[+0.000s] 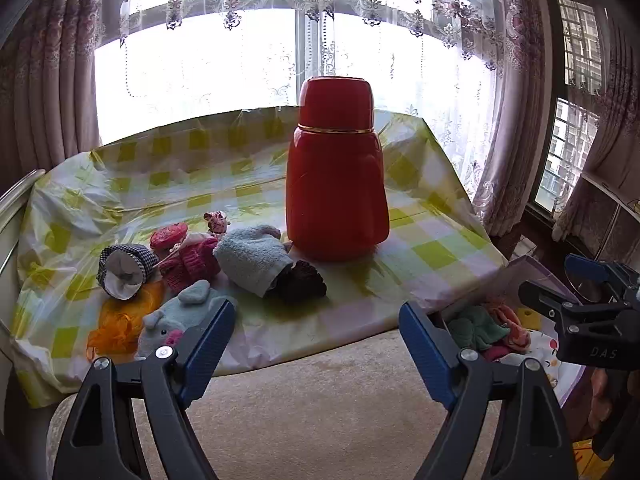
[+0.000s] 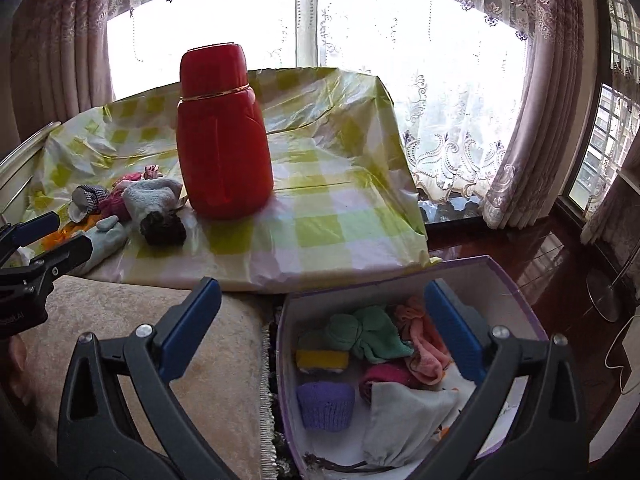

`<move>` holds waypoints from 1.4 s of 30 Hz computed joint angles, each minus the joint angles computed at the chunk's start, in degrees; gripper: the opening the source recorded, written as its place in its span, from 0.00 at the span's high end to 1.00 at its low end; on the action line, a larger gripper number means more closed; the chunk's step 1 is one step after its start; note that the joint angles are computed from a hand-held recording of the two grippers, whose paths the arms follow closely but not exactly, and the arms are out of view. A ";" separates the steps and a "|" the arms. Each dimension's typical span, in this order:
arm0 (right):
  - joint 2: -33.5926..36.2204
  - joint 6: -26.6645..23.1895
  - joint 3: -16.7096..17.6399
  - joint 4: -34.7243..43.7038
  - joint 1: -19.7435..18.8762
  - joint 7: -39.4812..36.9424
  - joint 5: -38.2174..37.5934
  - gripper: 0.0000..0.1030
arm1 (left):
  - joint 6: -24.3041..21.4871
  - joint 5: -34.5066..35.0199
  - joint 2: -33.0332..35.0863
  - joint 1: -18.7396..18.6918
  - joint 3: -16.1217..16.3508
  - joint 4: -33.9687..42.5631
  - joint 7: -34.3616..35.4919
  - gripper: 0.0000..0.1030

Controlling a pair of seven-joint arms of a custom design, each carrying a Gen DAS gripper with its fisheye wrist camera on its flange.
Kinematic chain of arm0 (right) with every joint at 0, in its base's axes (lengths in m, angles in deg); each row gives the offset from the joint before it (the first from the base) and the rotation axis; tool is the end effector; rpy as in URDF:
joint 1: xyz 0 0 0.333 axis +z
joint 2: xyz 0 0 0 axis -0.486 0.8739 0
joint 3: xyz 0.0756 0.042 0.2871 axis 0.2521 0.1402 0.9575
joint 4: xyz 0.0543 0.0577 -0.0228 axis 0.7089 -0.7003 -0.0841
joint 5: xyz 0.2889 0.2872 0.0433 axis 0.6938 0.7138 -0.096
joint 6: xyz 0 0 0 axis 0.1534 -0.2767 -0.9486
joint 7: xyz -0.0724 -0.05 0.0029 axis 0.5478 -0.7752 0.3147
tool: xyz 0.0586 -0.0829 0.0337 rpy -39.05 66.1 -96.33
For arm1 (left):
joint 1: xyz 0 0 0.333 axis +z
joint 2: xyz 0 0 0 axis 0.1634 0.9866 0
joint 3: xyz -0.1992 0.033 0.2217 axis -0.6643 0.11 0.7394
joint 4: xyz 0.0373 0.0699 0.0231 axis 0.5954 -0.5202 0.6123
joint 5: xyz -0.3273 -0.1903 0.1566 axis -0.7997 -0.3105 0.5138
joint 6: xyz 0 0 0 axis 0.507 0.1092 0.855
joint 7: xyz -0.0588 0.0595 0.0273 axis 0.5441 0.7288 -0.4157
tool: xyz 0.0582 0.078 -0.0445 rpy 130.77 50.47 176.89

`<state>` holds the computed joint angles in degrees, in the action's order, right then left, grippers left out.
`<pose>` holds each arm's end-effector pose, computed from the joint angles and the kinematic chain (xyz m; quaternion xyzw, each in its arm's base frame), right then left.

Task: Organize soft objects
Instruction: 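Move both grippers back over the remaining soft items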

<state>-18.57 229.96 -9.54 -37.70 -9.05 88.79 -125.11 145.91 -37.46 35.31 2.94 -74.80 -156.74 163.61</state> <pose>0.5218 0.2971 0.4925 -0.6099 0.6562 -0.3188 0.3094 0.5470 -0.1615 0.5116 -0.5477 0.7039 -0.3591 0.2749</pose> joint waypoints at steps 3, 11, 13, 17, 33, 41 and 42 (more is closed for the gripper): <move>2.71 2.11 0.11 2.56 0.82 -2.28 1.69 0.01 | 0.05 -0.57 -1.15 1.27 0.70 -1.35 -1.75 0.18; 12.32 8.22 -1.62 11.88 4.92 -14.82 12.46 0.01 | 0.00 2.62 -1.81 6.02 1.06 -2.21 -7.68 0.18; 15.09 8.37 -1.86 15.04 6.01 -18.16 15.48 0.01 | -0.26 5.22 -1.90 7.87 0.40 -2.23 -10.18 0.18; 20.38 6.99 -2.33 22.01 8.06 -25.26 20.45 0.01 | -0.52 4.04 -1.84 7.77 1.99 -2.29 -9.99 0.18; 36.74 -3.07 -7.22 45.08 14.06 -39.81 35.35 0.01 | -3.36 -3.04 1.69 7.71 4.52 1.23 -6.63 0.18; 48.31 -15.77 -8.30 63.20 14.56 -43.97 40.85 0.13 | -4.91 -9.73 4.76 8.05 5.51 4.82 -2.69 0.18; 49.96 -17.16 -8.55 65.81 14.68 -44.52 41.20 0.14 | -5.18 -10.72 5.35 8.23 5.55 5.56 -2.20 0.18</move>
<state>31.39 212.80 -18.08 28.12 5.62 44.26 -83.91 140.73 -48.18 40.66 11.17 -69.25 -151.18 161.41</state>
